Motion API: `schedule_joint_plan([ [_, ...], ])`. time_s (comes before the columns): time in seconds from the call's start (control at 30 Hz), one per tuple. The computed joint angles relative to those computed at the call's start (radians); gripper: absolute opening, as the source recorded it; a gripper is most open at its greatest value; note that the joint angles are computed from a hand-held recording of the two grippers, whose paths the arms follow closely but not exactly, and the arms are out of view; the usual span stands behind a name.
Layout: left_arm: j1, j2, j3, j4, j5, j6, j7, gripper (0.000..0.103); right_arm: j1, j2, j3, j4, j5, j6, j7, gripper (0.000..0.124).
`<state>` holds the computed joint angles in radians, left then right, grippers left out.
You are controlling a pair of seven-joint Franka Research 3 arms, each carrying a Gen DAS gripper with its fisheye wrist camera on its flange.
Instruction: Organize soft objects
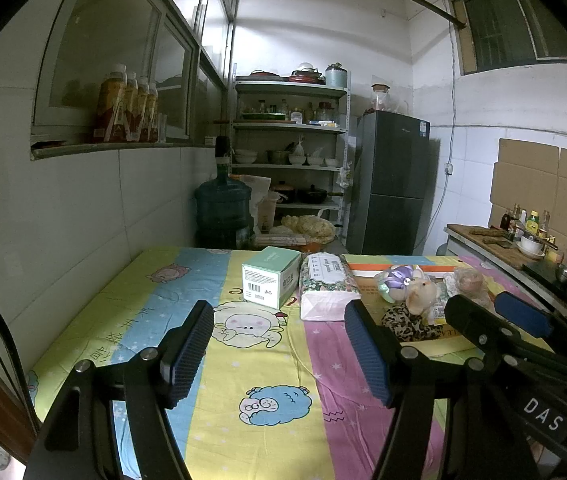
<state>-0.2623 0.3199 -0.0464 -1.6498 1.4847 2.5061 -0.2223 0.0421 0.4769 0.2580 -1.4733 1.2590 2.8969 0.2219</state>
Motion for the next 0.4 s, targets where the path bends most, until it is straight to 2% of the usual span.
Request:
schedule_joint_plan([
  [0.4,0.005,-0.012,-0.001,-0.008,-0.007,0.002,0.002,0.068,0.0,0.0,0.001,0.0,0.002,0.001,-0.001,0.07],
])
